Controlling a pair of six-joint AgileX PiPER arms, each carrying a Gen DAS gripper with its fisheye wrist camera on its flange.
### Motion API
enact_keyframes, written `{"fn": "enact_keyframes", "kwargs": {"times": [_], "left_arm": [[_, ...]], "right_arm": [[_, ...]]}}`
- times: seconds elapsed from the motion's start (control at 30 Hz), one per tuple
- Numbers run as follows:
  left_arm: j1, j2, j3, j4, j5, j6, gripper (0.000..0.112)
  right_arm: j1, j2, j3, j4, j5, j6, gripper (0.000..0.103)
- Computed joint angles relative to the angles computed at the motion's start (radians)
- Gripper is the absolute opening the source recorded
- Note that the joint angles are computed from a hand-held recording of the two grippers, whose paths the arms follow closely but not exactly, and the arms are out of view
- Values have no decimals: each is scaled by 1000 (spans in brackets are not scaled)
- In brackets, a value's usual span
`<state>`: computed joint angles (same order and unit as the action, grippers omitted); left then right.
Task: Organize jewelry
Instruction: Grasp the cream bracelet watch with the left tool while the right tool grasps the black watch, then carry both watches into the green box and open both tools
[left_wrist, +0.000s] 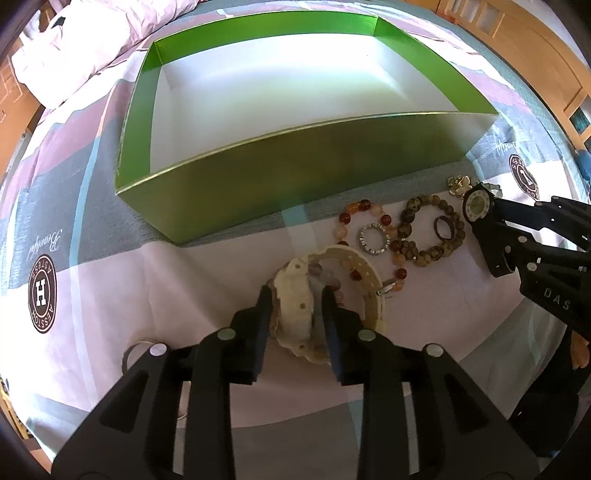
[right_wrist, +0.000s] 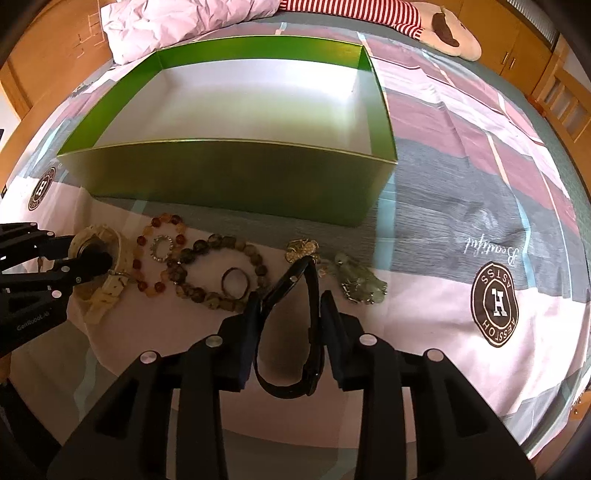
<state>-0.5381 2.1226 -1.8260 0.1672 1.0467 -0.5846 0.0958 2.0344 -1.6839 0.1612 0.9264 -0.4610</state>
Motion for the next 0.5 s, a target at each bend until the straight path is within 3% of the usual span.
{"fn": "enact_keyframes", "kwargs": {"times": [0.07,0.27,0.5], "left_arm": [[1,-5,6,2,-3,-4,18],[1,-29,27,1,-33,-17,18],[-7,-117,108,29,-138,-14,18]], "right_arm": [[-1,-2,3,0,-2,-2,34],[10,-9,13,-2,-13,1,34],[-2,-50,57,71,-56,-64,34]]}}
